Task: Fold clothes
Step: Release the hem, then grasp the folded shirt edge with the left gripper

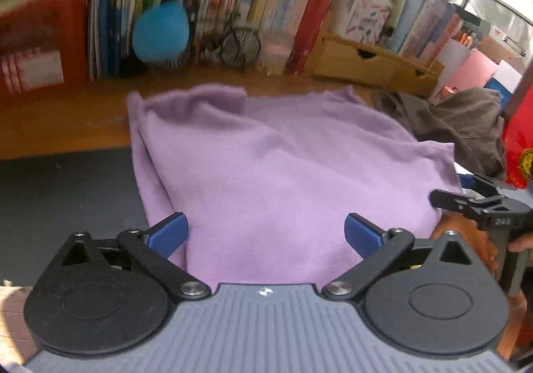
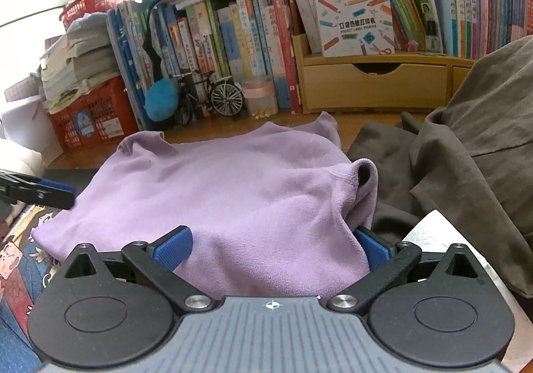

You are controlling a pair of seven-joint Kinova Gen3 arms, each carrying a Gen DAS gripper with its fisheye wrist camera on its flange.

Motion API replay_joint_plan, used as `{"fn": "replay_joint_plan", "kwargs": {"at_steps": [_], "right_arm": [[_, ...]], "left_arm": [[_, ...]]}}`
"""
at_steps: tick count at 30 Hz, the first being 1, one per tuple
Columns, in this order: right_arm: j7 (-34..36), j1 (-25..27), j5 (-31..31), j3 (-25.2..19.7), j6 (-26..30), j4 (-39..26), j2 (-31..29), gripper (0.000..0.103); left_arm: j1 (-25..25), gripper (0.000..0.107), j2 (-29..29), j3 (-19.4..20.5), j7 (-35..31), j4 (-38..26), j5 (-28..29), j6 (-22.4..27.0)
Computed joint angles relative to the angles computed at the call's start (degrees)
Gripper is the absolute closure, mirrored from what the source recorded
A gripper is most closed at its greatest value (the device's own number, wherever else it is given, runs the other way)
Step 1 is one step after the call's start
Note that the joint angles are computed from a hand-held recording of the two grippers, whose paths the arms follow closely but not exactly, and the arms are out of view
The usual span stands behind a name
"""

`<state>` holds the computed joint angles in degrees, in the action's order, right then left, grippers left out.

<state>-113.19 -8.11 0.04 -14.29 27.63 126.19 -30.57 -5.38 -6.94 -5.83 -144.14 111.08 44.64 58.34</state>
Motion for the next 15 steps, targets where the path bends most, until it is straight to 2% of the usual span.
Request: {"fn": "replay_joint_plan", "kwargs": {"at_steps": [1, 5, 6, 8, 9, 10, 12, 15], "right_arm": [[0.0, -0.2, -0.1, 0.2, -0.2, 0.2, -0.1, 0.000], [0.2, -1.0, -0.9, 1.3, -0.8, 0.9, -0.6, 0.000], [0.2, -1.2, -1.1, 1.6, -1.0, 1.2, -0.8, 0.000], [0.3, -1.6, -1.7, 2.1, -1.3, 1.6, -1.1, 0.000], [0.3, -1.9, -2.1, 2.5, -1.4, 1.8, -1.2, 0.000], [0.4, -2.3, -2.5, 3.0, -1.4, 1.9, -1.2, 0.000], [0.6, -2.7, -3.2, 3.7, -1.4, 2.0, -1.2, 0.000], [0.5, -2.2, -3.3, 3.2, -1.3, 1.9, -1.2, 0.000]], "left_arm": [[-0.2, 0.008, 0.5, 1.1, 1.7, -0.1, -1.2, -0.8], [1.0, 0.009, -1.5, 1.5, 4.1, 1.6, -3.6, -3.4], [1.2, 0.014, -2.1, 1.7, 5.2, 1.8, -4.6, -3.9], [1.5, 0.034, -3.5, 2.0, 8.3, 2.1, -6.5, -5.2], [1.9, 0.048, -3.8, 1.1, 8.8, 2.1, -6.4, -4.7], [2.1, 0.057, -3.6, 0.1, 8.6, 1.9, -5.5, -3.8], [2.2, 0.069, -3.5, -0.5, 8.9, 1.7, -5.2, -3.1], [3.1, 0.081, -4.8, 0.6, 10.1, 1.1, -7.0, -3.8]]}}
